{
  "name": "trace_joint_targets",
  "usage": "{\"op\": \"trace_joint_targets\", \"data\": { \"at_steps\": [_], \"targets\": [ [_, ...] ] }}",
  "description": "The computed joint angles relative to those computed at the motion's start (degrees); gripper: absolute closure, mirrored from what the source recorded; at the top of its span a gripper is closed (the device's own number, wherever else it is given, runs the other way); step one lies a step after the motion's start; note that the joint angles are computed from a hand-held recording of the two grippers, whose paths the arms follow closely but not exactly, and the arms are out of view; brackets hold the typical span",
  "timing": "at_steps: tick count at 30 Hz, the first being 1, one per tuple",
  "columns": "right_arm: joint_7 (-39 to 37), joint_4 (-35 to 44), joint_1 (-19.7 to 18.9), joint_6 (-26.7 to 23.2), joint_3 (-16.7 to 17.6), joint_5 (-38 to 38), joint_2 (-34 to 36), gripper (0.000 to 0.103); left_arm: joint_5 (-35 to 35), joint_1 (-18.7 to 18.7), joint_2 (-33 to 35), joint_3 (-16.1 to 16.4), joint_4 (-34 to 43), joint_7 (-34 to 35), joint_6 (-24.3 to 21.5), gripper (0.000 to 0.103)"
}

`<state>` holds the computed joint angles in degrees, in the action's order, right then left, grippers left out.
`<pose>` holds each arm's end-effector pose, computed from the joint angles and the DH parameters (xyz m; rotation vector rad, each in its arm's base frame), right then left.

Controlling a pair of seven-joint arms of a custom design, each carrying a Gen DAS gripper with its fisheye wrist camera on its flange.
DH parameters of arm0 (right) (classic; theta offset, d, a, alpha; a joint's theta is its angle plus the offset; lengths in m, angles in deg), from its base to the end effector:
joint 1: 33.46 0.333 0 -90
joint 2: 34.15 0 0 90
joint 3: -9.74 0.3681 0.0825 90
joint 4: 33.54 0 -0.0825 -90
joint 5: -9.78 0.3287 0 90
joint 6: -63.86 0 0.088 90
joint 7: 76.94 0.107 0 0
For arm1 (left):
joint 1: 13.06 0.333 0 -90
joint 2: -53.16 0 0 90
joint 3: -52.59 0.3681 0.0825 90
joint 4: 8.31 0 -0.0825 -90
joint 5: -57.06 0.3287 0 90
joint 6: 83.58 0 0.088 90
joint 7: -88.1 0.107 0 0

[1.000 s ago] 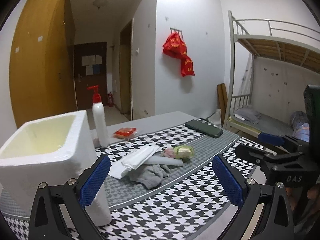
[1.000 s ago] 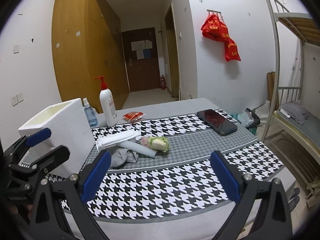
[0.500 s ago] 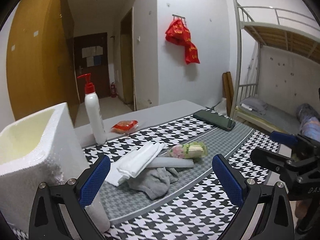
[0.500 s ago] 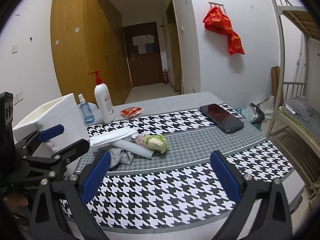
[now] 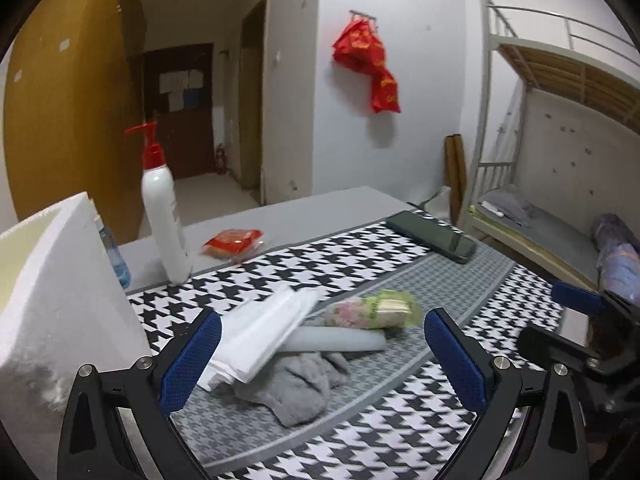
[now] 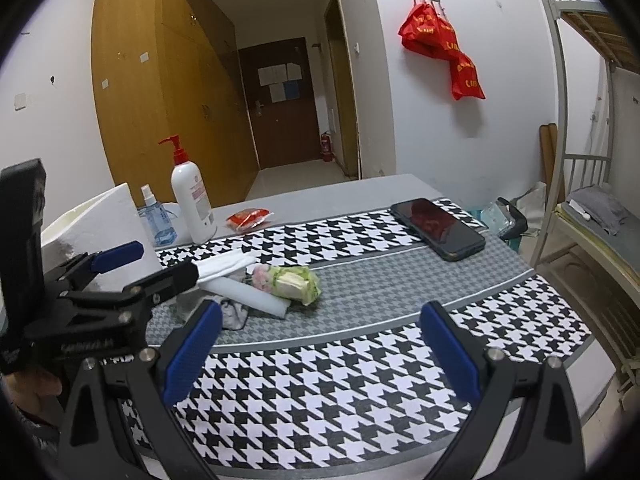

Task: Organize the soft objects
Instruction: 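Lower the left gripper onto the white folded cloth and close on it, then lift the white cloth with the left gripper while the right grasps the plastic-wrapped green bundle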

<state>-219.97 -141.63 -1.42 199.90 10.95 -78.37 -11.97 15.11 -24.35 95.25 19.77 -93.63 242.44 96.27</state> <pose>0.5292 0.3320 0.4036 -1.1859 1.9307 -1.0275 0.6501 -0.3586 0.4361 -0.8960 2.3077 -1.3505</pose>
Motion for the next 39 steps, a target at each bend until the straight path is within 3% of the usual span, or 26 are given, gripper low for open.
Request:
{"op": "trace_joint_targets", "data": {
  "at_steps": [3, 11, 16, 20, 27, 32, 36, 39],
  "targets": [
    [-0.8, 0.7, -0.5, 0.9, -0.1, 0.2, 0.5, 0.002, 1.6, -3.6, 1.1, 5.5, 2.7, -4.1, -2.2, 0.005],
    [-5.1, 3.6, -0.7, 2.4, -0.9, 2.4, 2.6, 0.002, 4.2, -5.1, 2.3, 9.3, 4.1, -9.1, -1.1, 0.010],
    [-8.7, 6.1, -1.1, 4.5, -1.9, 4.6, 4.7, 0.002, 8.0, -7.4, 3.4, 14.9, 7.5, -15.9, -8.7, 0.031],
    [-9.9, 7.2, -1.0, 6.1, -2.8, 5.5, 5.8, 0.002, 11.6, -9.6, 4.3, 18.3, 8.1, -19.6, -8.3, 0.042],
    [-12.6, 8.9, -1.1, 8.6, -3.9, 6.3, 7.1, 0.002, 14.6, -9.3, 5.1, 18.4, 9.1, -21.8, -9.1, 0.061],
    [-15.1, 10.0, -1.1, 9.9, -4.5, 7.7, 7.8, 0.002, 17.1, -10.1, 5.6, 20.2, 10.6, -24.7, -12.7, 0.063],
    [-15.7, 10.0, -0.9, 10.7, -4.9, 8.2, 8.0, 0.002, 19.4, -11.2, 6.5, 22.7, 13.0, -28.8, -16.8, 0.080],
    [-16.6, 10.3, -0.8, 10.8, -5.1, 9.0, 8.2, 0.002, 20.8, -11.1, 6.7, 22.9, 13.2, -30.1, -17.4, 0.090]
  ]
}}
